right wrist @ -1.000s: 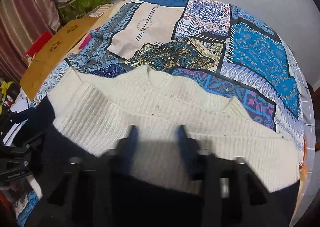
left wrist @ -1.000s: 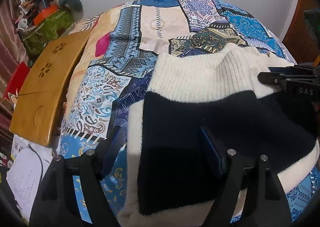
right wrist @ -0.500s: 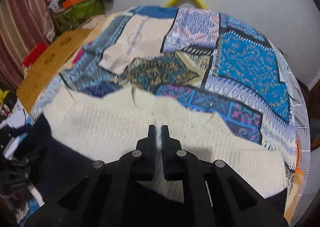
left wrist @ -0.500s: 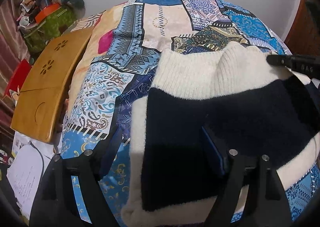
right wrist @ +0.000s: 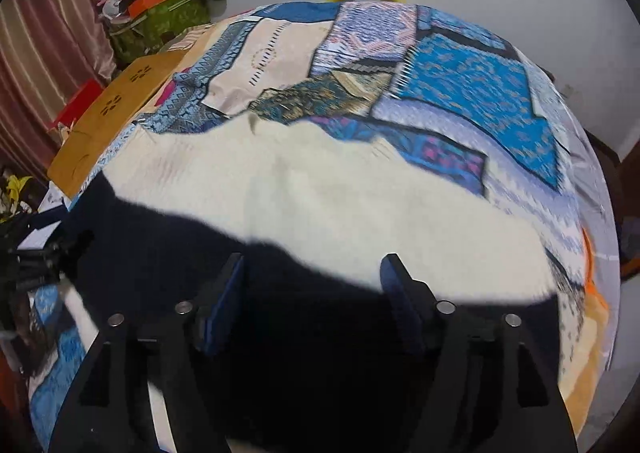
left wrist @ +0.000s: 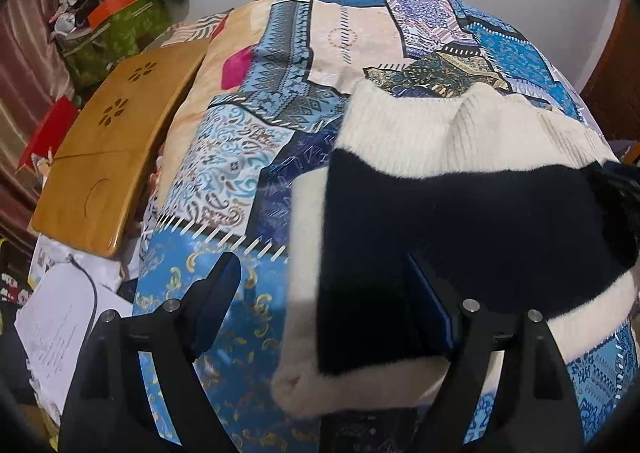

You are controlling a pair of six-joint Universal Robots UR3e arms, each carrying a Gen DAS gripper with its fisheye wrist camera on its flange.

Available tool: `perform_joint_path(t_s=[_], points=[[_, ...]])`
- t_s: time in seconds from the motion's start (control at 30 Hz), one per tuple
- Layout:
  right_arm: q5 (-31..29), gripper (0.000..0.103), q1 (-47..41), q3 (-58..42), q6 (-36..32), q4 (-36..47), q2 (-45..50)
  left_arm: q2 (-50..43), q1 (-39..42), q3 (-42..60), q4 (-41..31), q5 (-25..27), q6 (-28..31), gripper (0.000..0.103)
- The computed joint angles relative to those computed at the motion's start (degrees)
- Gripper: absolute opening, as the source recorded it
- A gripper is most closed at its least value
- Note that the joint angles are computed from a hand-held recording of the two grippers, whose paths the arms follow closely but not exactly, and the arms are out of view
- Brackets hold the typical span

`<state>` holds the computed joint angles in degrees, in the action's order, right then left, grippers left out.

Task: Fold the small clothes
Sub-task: 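Open both grippers and press the folded sweater flat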

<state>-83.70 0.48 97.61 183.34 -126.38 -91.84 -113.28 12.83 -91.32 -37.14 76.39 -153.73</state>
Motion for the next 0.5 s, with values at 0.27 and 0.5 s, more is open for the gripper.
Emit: perform_joint_path(t_s=[0.27,0.5], points=[[0.1,0.074,-8.5,9.2,-2.3,7.0,-14.4,3.0,1.9,-1.3,-3.7,0.1,-2.4,0.084],[3.1,0.074,-17.6,10.6,-5.9,14.9,-26.9,6.6,2.6,-1.1,-7.6,1.5,-5.7,0.084]])
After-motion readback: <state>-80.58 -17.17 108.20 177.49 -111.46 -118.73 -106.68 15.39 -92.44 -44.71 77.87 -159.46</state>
